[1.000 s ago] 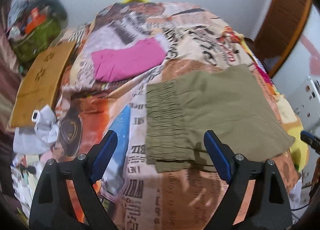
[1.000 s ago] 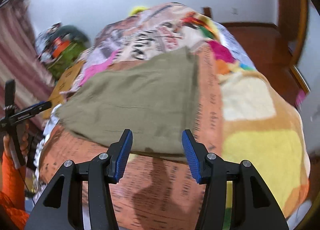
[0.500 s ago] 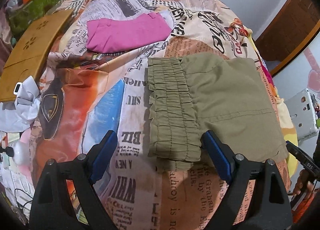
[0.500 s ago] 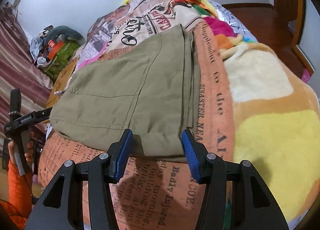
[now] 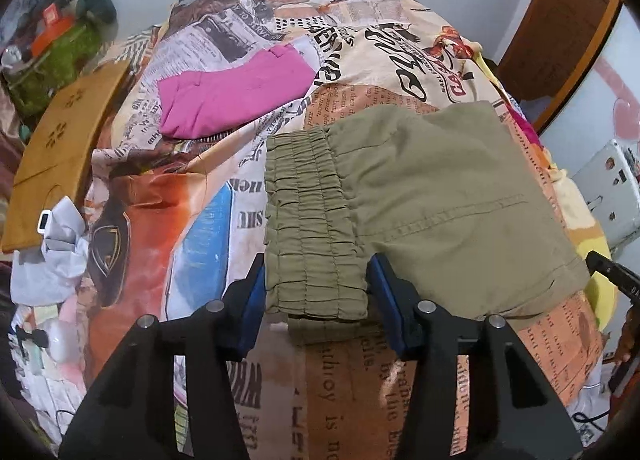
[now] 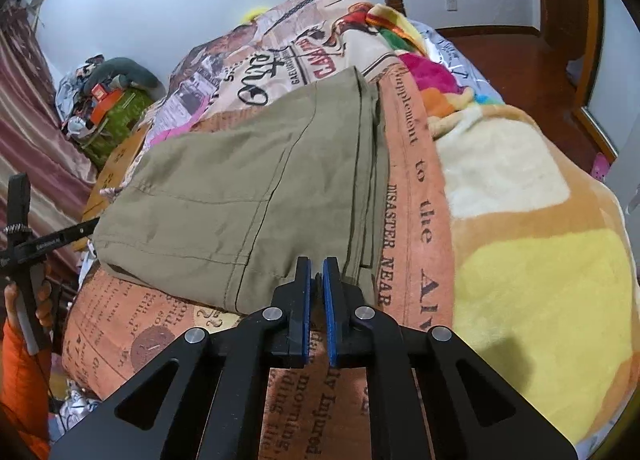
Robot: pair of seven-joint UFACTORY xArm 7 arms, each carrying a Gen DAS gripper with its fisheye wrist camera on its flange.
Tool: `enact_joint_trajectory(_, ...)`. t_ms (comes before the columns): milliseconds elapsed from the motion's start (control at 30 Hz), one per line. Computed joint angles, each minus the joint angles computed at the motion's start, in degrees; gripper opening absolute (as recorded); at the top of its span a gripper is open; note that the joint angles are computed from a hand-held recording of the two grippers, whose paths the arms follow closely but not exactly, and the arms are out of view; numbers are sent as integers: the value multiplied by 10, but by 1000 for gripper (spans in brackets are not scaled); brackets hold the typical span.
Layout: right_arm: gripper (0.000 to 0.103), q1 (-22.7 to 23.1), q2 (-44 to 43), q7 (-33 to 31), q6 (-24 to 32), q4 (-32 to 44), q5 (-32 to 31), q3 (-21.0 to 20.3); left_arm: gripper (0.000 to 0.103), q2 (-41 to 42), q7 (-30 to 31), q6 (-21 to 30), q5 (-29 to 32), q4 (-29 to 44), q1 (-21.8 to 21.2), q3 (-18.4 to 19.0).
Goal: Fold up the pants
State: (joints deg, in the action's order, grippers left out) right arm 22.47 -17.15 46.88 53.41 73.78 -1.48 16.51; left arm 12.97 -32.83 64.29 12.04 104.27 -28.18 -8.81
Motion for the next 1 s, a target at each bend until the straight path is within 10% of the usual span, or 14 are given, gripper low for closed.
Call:
enact_joint_trajectory(100,27,7,4,-11,14,3,32,-10,50,-2,-3,-2,-6,-3,1,-1)
enact_joint_trajectory(267,31,12,2,-19,0,-14,51,-12,50,-1,-3,6,-12,1,2,-2)
enact_joint_trajectory(467,8,12,-10,-29,-34,-39,76,-19,41,1,-2,13,19,17,-9,0)
enact_joint_trajectory(533,5,11,-11,-31,-37,-35,66,-15,18,3,-5,20,30,26,-14,2)
enact_joint_trajectory(700,3,-1,-5,-38,-17,0,7,0,7,-5,-4,13,9,38,-3,3)
enact_joint_trajectory(1000,3,-14,3,-44,10,24,-36,6,7,-23,-10,17,15,16,-2,-2)
